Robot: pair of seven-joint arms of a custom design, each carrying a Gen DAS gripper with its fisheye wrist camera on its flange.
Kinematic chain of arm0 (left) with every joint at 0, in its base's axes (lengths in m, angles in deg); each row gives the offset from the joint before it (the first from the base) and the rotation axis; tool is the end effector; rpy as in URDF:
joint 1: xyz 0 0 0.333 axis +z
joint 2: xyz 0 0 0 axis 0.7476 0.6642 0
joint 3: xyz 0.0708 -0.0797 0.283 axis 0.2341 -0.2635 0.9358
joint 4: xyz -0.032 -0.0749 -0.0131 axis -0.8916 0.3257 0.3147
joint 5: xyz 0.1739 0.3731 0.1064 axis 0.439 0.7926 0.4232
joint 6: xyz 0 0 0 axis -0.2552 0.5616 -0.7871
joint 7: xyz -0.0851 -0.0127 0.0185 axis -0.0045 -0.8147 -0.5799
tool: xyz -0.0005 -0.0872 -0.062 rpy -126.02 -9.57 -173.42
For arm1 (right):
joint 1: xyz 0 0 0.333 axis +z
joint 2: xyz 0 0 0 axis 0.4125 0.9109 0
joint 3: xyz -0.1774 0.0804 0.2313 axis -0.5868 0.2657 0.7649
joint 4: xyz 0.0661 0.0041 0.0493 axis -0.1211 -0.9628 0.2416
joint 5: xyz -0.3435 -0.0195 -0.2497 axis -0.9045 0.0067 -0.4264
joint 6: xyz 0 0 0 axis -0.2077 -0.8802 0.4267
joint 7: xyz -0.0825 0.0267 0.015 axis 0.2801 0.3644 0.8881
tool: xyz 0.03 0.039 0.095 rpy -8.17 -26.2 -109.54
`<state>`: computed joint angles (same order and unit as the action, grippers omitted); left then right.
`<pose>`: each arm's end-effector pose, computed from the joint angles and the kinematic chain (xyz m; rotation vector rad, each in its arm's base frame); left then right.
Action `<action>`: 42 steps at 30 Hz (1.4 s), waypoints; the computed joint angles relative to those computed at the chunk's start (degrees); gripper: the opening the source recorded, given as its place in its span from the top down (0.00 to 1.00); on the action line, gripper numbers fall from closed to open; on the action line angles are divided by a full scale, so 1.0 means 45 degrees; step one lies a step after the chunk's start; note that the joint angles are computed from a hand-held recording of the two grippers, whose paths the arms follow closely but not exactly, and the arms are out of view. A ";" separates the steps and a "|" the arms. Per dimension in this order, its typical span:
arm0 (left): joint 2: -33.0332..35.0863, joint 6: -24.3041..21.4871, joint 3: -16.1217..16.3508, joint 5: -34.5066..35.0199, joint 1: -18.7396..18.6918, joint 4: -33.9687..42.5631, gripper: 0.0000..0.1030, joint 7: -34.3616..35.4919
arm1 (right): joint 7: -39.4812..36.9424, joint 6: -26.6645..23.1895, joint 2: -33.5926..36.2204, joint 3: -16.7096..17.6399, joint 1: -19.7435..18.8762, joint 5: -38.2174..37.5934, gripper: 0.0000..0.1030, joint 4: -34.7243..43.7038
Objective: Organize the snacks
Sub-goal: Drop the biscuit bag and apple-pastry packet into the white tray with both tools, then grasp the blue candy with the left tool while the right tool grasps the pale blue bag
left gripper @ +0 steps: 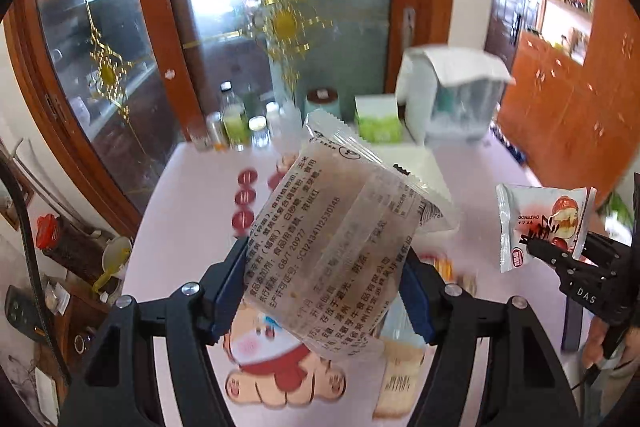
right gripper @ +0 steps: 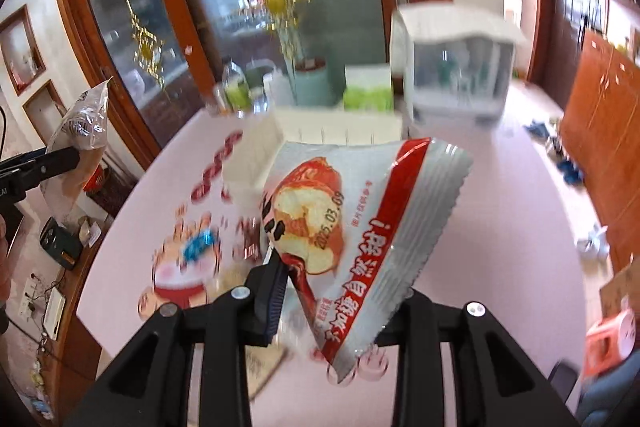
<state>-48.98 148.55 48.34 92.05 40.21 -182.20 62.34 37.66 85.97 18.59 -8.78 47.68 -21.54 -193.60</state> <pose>0.4220 -0.2114 0.7565 -1.7357 1.7959 -0.6941 0.4131 0.3302 0.6737 -1.8530 1.5616 -0.4614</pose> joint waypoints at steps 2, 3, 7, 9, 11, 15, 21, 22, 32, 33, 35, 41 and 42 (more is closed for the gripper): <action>0.1059 -0.0010 -0.0022 0.0234 0.0232 0.1160 0.34 0.0027 | 0.0023 -0.0241 0.0818 0.0036 -0.0213 -0.0343 0.67 0.1099; 0.1495 -0.0059 -0.0025 0.0277 0.0269 0.1591 0.34 -0.0017 | 0.0047 -0.0351 0.1387 0.0019 -0.0290 -0.0492 0.67 0.1781; 0.3926 -0.0043 0.0172 0.0232 0.0169 0.3627 0.34 0.0295 | 0.0503 -0.1038 0.3716 -0.0122 -0.0272 -0.1514 0.67 0.4331; 0.5044 0.0139 0.0305 0.0270 0.0044 0.4260 0.34 0.0493 | 0.0795 -0.1697 0.5191 -0.0316 -0.0006 -0.2084 0.67 0.5950; 0.6198 0.0265 0.0458 0.0124 -0.0115 0.4948 0.32 0.0750 | 0.0984 -0.2267 0.6489 -0.0624 0.0371 -0.2558 0.66 0.7292; 0.7825 0.0670 0.0786 -0.1157 -0.0210 0.5757 0.23 0.1416 | 0.0694 -0.2618 0.8313 -0.1295 0.0887 -0.2433 0.61 0.9035; 0.9121 0.0585 0.1069 -0.1897 -0.0222 0.6573 0.17 0.1302 | 0.0895 -0.2313 0.9108 -0.1914 0.1223 -0.1612 0.50 0.9458; 0.9089 0.0823 0.1105 -0.1842 -0.0221 0.6416 0.17 0.1328 | 0.0974 -0.2215 0.9012 -0.1967 0.1262 -0.1587 0.48 0.9237; 0.7361 0.3389 0.1063 -0.2134 0.0038 0.3913 0.17 0.2821 | 0.0938 -0.2157 0.8230 -0.1955 0.1458 -0.1955 0.47 0.8076; 0.7234 0.3369 0.1057 -0.2244 0.0044 0.3833 0.17 0.2927 | 0.0962 -0.2123 0.8089 -0.1926 0.1477 -0.2023 0.47 0.7937; 0.6929 0.3132 0.1066 -0.2422 0.0048 0.3687 0.17 0.2813 | 0.0958 -0.2166 0.7850 -0.1844 0.1502 -0.2110 0.47 0.7752; 0.5912 0.2708 0.1171 -0.4158 0.0237 0.2960 0.17 0.3455 | 0.0840 -0.2300 0.7182 -0.1571 0.1495 -0.1983 0.47 0.7258; 0.5632 0.2693 0.1192 -0.4249 0.0242 0.2720 0.17 0.3589 | 0.0791 -0.2284 0.7058 -0.1521 0.1478 -0.1925 0.47 0.7144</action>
